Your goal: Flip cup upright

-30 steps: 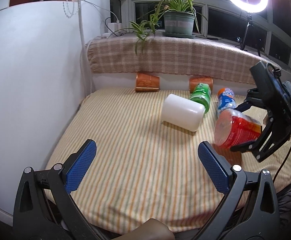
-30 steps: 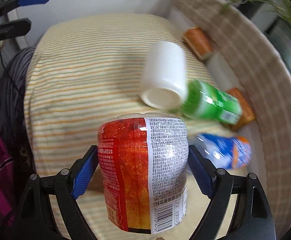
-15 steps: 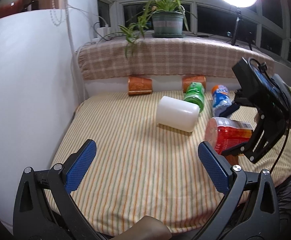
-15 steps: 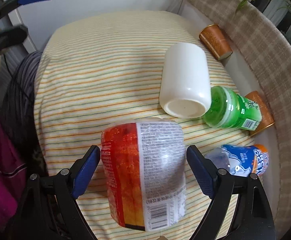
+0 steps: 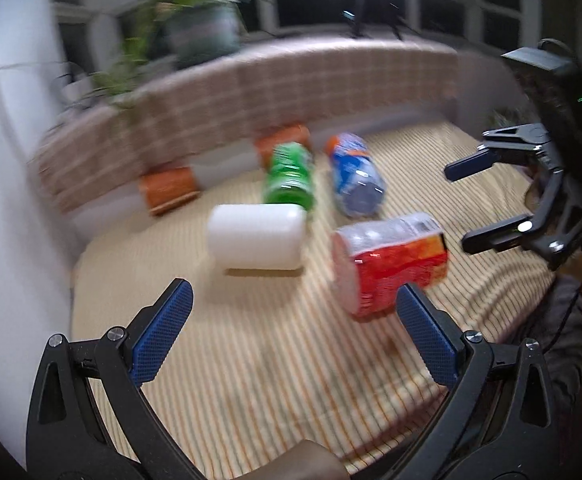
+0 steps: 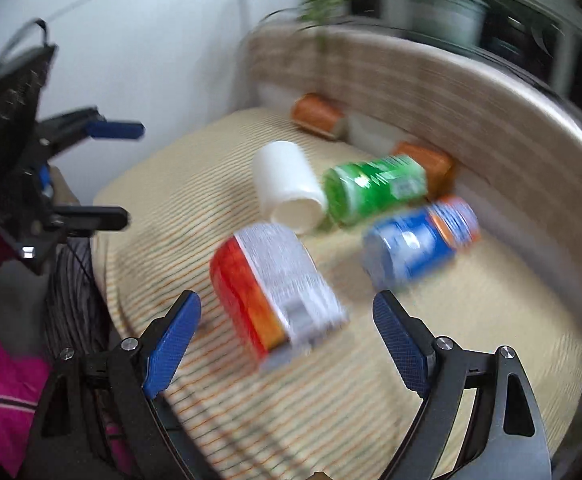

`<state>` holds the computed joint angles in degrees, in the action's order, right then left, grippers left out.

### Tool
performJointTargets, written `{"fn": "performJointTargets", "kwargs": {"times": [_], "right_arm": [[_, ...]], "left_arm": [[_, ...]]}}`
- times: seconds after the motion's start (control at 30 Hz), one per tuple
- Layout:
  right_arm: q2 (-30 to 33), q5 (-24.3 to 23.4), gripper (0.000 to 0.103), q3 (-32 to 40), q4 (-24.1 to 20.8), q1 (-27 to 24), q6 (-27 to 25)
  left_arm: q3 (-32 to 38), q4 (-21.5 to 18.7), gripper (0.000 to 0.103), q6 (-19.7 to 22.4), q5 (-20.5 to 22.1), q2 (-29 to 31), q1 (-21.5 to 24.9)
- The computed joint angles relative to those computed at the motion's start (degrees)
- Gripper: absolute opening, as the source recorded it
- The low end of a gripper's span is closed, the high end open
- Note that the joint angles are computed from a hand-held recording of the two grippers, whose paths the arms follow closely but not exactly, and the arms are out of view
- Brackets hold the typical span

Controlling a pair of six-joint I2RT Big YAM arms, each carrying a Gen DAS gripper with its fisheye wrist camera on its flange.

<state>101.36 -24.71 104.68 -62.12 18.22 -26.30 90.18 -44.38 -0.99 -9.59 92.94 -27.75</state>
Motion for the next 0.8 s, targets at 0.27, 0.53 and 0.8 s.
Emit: {"fn": "performJointTargets", "kwargs": {"times": [0.27, 0.53, 0.8], "right_arm": [[-10.84, -1.33, 0.088, -17.92, 10.48, -5.86, 15.47], [-17.19, -2.71, 0.088, -28.97, 17.02, -9.85, 22.98], [-18.5, -5.83, 0.088, -31.9, 20.26, -12.42, 26.9]], "left_arm": [[11.23, -9.46, 0.103, 14.82, 2.28, 7.99, -4.0], [26.01, -22.27, 0.103, 28.67, 0.71, 18.15, -6.56], [37.16, -31.91, 0.103, 37.92, -8.1, 27.9, -8.09]]}}
